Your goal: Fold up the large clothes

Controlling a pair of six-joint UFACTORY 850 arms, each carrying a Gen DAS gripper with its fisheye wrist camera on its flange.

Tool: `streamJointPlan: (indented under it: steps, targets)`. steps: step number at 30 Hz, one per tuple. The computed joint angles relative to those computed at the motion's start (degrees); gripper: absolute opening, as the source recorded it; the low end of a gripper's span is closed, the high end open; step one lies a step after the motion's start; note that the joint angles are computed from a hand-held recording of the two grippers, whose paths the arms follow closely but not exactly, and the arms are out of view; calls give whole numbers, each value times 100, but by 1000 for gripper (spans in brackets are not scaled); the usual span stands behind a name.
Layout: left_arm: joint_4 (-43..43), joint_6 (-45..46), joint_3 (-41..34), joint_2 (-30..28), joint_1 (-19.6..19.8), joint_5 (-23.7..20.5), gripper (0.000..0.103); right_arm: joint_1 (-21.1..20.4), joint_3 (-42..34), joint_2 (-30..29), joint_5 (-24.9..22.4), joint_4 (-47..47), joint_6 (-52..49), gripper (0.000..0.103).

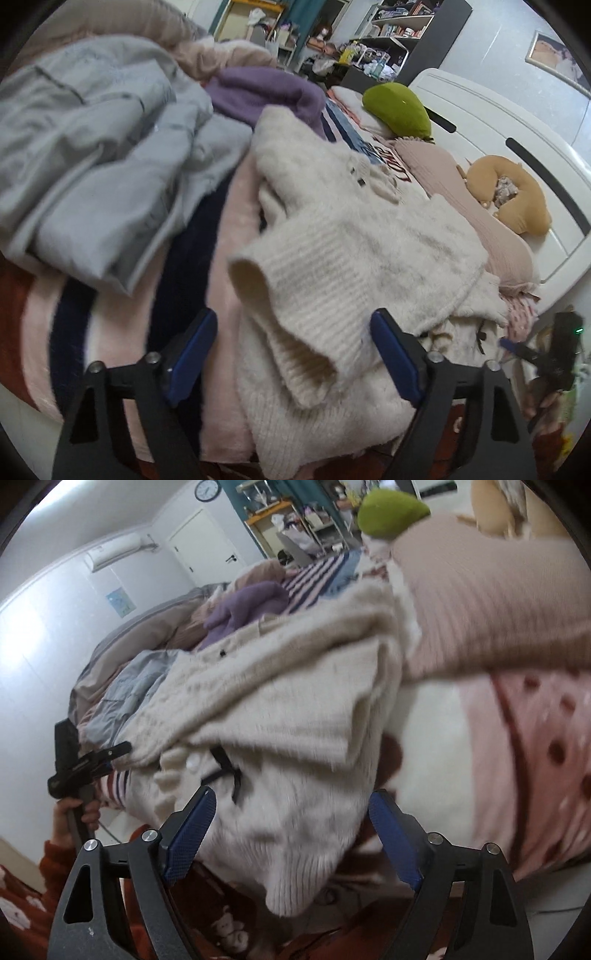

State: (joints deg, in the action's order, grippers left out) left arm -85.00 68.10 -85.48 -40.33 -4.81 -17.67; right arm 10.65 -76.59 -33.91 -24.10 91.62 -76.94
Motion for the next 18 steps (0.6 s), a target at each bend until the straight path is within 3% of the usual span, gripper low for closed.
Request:
streamJointPlan:
  steps: [4, 6, 12, 18]
  targets:
    - [21, -114, -40, -130, 44, -474, 76, -33, 63, -158, -433, 169, -67, 83]
    - [84, -139, -33, -136, -2, -333, 76, 4, 69, -178, -421, 199, -122, 82]
    - [273, -198, -23, -112, 9, -387, 76, -4, 215, -46, -319, -316, 245, 59]
    - [-82, -49, -62, -196, 50, -649, 77, -35, 365, -85, -647, 521, -533, 57]
